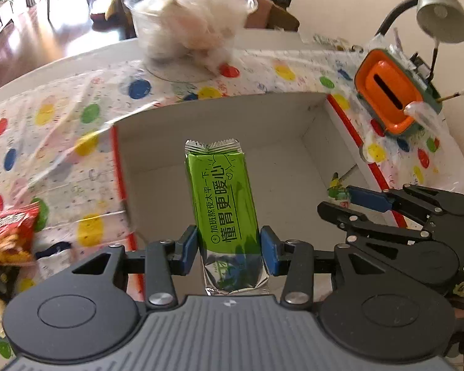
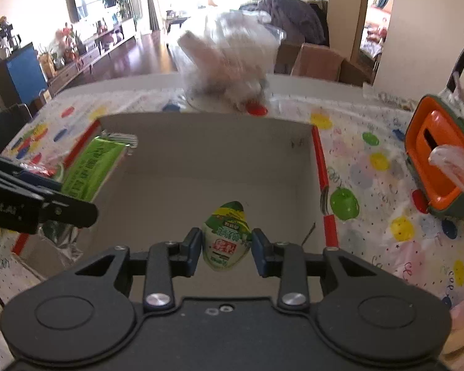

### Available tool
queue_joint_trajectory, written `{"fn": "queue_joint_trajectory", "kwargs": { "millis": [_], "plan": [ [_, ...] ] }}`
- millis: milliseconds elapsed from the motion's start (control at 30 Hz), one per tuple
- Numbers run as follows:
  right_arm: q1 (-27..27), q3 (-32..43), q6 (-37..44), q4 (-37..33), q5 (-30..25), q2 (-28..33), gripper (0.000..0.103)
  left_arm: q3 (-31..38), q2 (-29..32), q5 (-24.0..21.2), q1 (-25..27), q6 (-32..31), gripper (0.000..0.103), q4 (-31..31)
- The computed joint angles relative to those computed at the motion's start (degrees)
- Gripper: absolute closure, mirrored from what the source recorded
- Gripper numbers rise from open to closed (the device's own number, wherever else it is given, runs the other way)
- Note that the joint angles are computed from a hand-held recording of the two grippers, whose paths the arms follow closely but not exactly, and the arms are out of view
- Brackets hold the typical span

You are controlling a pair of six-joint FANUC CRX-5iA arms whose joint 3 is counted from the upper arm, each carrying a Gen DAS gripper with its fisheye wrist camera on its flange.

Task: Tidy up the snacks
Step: 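Carry the green bar with the left tool while the right tool carries the yogurt bottle over the box, then open both tools to drop the green bar and yogurt bottle into the box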

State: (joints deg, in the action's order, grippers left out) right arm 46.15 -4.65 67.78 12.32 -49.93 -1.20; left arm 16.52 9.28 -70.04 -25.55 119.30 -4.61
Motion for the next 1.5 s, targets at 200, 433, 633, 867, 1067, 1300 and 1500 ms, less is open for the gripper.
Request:
{"fn": "queue_joint_trajectory", "kwargs": {
  "millis": [200, 433, 633, 867, 1067, 1300, 1500],
  "plan": [
    [-1.87, 5.17, 7.96, -4.86, -6.09, 4.16, 0.069, 6.87, 6.99, -3.92, 0.06, -2.02, 0.060, 0.76],
    [-2.15, 8.20, 12.74, -7.55, -9.72, 6.66, 0.069, 12.06, 12.77, -8.30, 0.61, -3.16, 0.060, 3.07],
    [-2.57, 9.46, 14.16, -8.62, -11.49, 8.04, 0.069, 15.12, 16.27, -12.49, 1.31, -3.94, 0.060, 5.27],
    [-2.77, 10.67, 14.53, -9.53, -13.32, 8.95, 0.067, 16.05, 17.33, -14.80, 1.98, -3.21, 0.060, 5.88],
    [-3.37, 10.92, 14.06, -10.69, -13.15, 8.40, 0.065, 12.34, 14.70, -12.10, 2.56, -2.44, 0.059, 6.91],
    [-3.62, 8.92, 12.32, -11.53, -10.38, 5.38, 0.062, 7.30, 9.85, -8.01, 2.26, -0.78, 0.059, 5.68],
    [-3.64, 7.30, 10.53, -12.40, -8.09, 2.42, 0.060, 4.11, 5.75, -5.25, 1.43, 0.96, 0.059, 3.56]
  ]
}}
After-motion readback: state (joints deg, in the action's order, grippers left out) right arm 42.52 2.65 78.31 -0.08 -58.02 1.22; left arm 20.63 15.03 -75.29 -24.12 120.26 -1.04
